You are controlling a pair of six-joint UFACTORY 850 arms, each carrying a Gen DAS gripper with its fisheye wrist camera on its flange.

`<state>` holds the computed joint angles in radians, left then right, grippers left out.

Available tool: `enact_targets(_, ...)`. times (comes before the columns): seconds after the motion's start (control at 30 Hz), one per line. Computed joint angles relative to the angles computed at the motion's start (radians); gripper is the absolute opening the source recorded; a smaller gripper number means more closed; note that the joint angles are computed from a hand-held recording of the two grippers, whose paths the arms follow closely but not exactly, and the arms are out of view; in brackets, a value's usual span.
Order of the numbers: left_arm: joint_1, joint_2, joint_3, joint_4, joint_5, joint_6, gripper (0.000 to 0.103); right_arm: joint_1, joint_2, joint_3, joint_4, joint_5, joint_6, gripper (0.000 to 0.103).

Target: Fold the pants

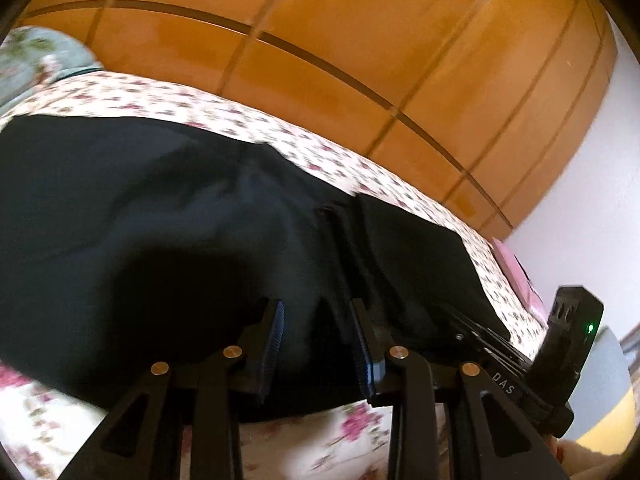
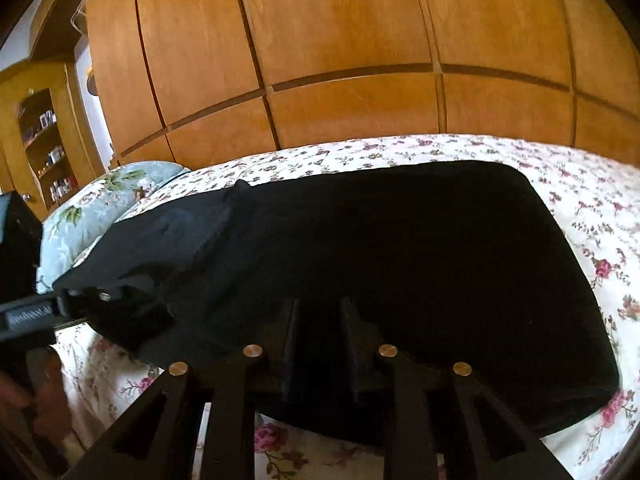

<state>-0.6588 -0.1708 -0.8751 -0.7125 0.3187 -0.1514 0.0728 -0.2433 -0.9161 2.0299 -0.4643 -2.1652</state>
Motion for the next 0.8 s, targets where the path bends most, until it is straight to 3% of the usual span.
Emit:
enact_targets(0.17,-0.012,0.085,0.102,-0.228,0.099,0.105,0.033,-0.003,0.006,0.021,0.086,-0.022,-0.083,0.022)
enact_targets(0.43,-0.065,0.217,0.249,-0.535,0.336,0.114,0.041,0.005,-0.001,0.025,0.154,-0.035,-0.148,0.022)
enact_targets(0.6,-0.093,0.277,0.299,-0.700,0.447,0.133,0.045,0.005,0.003,0.029,0.154,-0.032,-0.140,0.022)
enact_targets(0.7,-0.089,0.303,0.330,-0.757,0.458,0.100,0.048,0.006,0.005,0.030,0.159,-0.032,-0.141,0.022)
enact_targets(0.8,-0.058,0.311,0.354,-0.768,0.402,0.025,0.049,0.005,0.004,0.031,0.163,-0.035,-0.145,0.022)
